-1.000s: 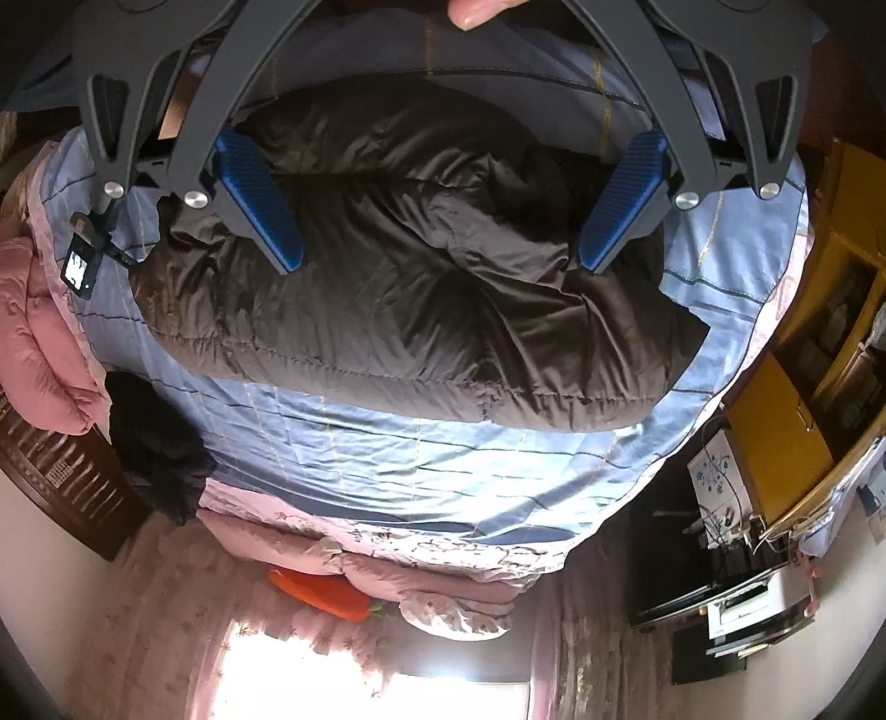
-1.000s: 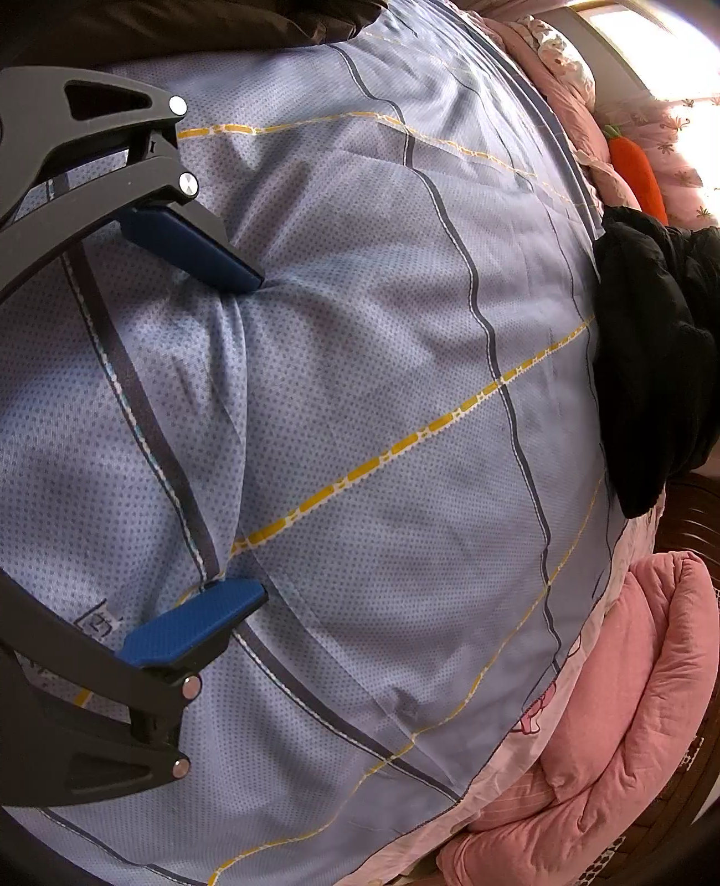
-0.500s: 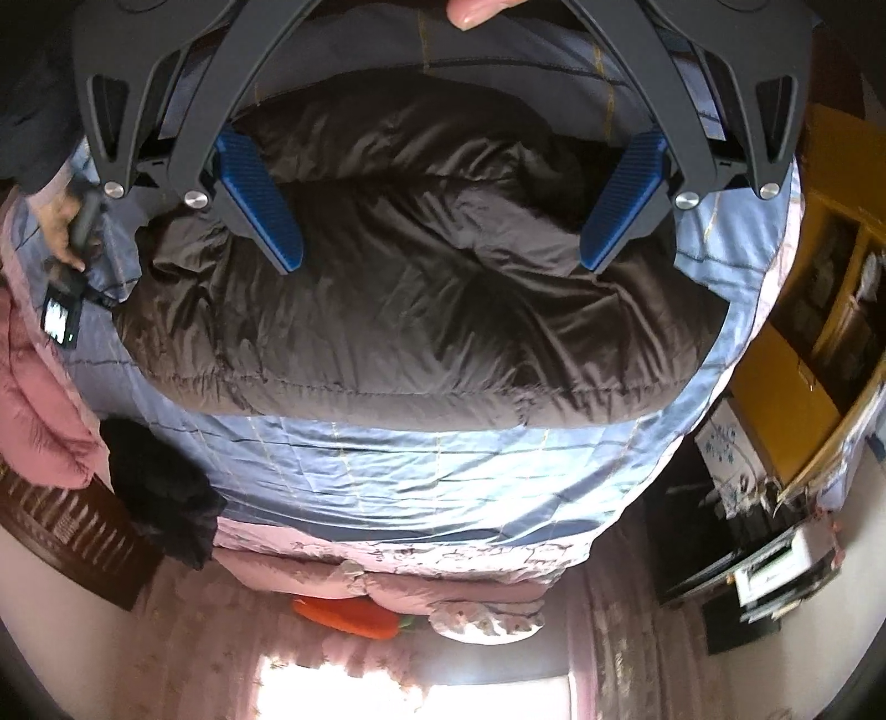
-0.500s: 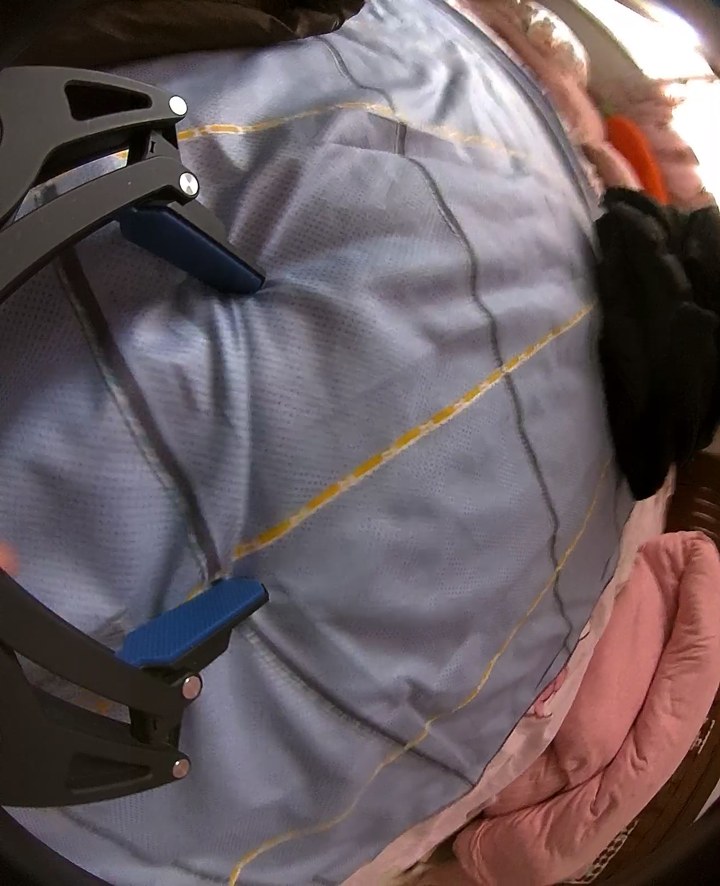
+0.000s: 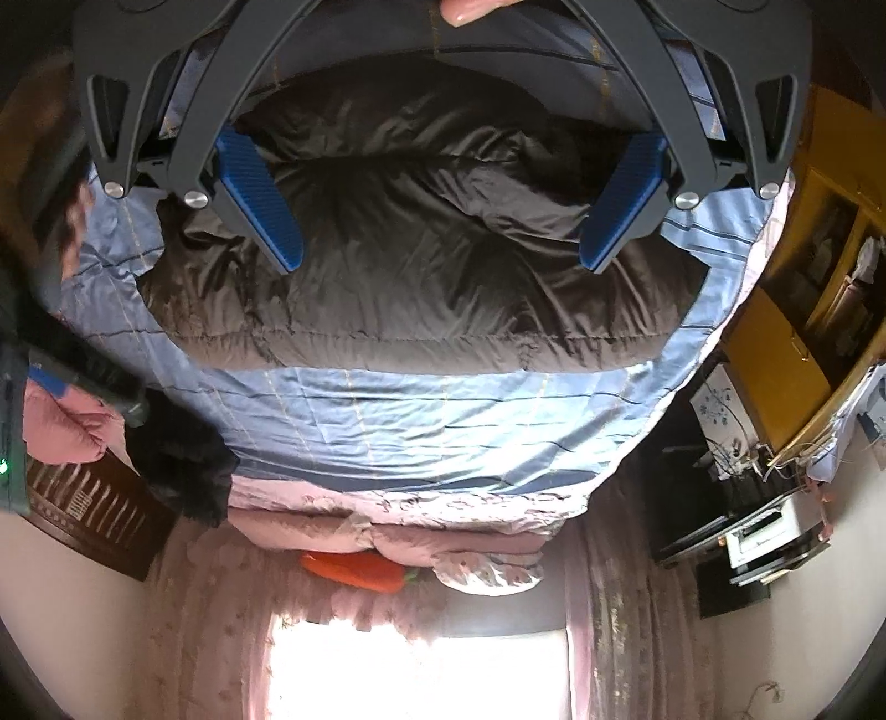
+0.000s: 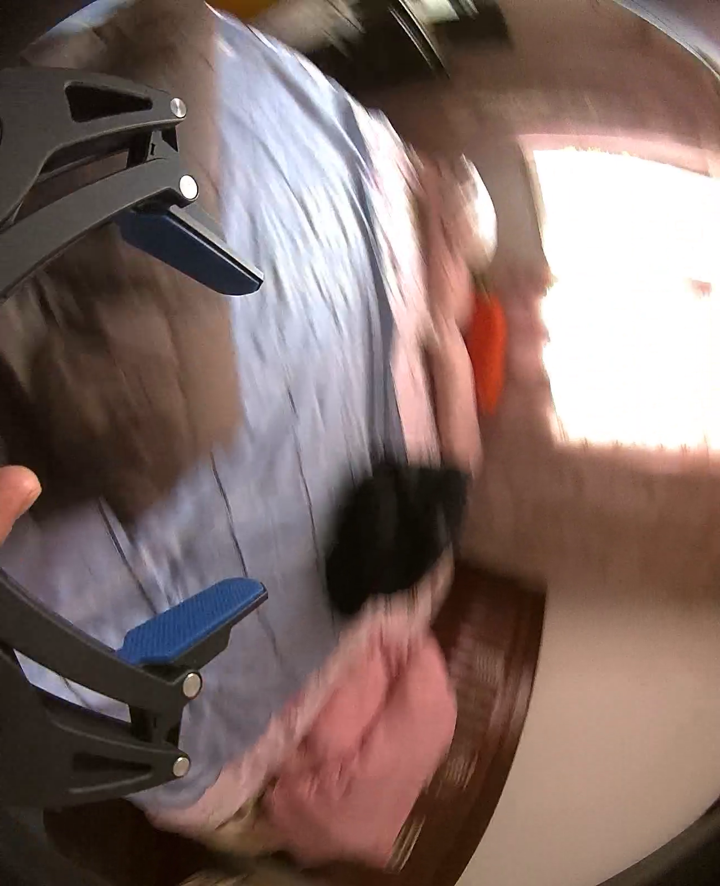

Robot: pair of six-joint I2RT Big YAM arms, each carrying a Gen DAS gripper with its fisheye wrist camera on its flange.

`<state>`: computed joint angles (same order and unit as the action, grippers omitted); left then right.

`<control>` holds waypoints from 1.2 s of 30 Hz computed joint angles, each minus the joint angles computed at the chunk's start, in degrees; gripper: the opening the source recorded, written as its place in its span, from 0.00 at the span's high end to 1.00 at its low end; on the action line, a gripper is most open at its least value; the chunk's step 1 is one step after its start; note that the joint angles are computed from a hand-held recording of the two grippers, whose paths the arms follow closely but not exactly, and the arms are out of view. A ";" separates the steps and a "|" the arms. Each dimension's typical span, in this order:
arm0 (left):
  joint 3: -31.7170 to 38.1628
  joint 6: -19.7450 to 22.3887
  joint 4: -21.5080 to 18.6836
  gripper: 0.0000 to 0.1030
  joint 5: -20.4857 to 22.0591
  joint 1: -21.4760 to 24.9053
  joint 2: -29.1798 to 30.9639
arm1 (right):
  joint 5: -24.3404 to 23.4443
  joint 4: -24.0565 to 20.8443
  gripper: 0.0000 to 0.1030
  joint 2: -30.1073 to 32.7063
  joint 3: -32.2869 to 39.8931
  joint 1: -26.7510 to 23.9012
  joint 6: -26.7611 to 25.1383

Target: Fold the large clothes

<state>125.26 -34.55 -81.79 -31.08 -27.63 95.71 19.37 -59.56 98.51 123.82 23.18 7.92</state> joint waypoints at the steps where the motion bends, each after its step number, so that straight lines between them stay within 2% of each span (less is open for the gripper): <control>1: -0.37 -0.16 -0.13 0.02 -0.53 0.09 -0.26 | -1.13 -1.91 0.01 0.30 1.30 1.57 -1.79; 4: -1.17 -1.48 -1.34 0.02 -2.92 0.52 -0.82 | 0.14 -4.39 0.01 0.55 2.71 5.29 -4.49; 7: -1.94 -3.06 -1.85 0.02 -3.87 1.19 -1.60 | -1.28 -7.32 0.01 0.56 4.08 7.29 -5.02; 8: -2.23 -3.53 -1.86 0.02 -4.24 1.34 -1.85 | -1.40 -8.63 0.01 2.54 7.18 7.75 -4.97; 10: -2.44 -3.86 -1.91 0.02 -4.64 1.54 -2.04 | -0.79 -9.59 0.01 2.55 7.83 9.31 -5.06; 14: -2.66 -3.97 -2.02 0.02 -5.82 1.33 -2.25 | 0.82 -10.07 0.01 4.22 9.56 10.35 -5.98; 36: -2.77 -3.76 -2.42 0.02 -6.60 1.07 -2.25 | 0.33 -11.19 0.01 4.55 9.83 10.73 -3.87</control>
